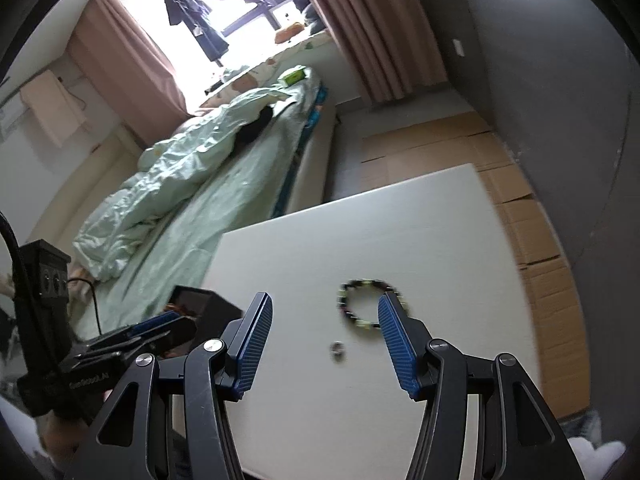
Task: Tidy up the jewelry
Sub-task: 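Lower the left gripper onto the small silver ring and close on it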
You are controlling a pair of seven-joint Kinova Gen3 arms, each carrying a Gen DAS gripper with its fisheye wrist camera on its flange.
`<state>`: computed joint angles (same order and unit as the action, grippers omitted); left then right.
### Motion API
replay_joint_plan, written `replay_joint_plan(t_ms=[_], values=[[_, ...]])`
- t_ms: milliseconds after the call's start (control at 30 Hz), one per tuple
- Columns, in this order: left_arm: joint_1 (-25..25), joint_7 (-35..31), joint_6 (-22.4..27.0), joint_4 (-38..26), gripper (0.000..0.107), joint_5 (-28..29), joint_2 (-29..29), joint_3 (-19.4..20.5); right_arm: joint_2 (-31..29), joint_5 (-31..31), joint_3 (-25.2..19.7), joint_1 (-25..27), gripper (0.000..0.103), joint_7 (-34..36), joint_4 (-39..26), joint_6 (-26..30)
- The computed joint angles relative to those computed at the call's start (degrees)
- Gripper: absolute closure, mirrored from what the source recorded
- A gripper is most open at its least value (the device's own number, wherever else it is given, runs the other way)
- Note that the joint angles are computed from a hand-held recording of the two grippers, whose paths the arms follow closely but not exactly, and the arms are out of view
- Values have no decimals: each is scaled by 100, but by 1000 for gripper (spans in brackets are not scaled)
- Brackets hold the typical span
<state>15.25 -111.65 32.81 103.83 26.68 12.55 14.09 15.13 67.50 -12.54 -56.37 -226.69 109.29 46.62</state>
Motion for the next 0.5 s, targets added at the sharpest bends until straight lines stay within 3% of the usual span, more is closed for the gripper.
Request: replay_joint_plan(t_ms=[200, 500], values=[[375, 70, -2, -319, 47, -522, 380, 53, -213, -28, -80, 53, 47, -289, 436, 47], [818, -676, 119, -601, 49, -1396, 794, 266, -420, 10, -298, 209, 47, -587, 921, 51]])
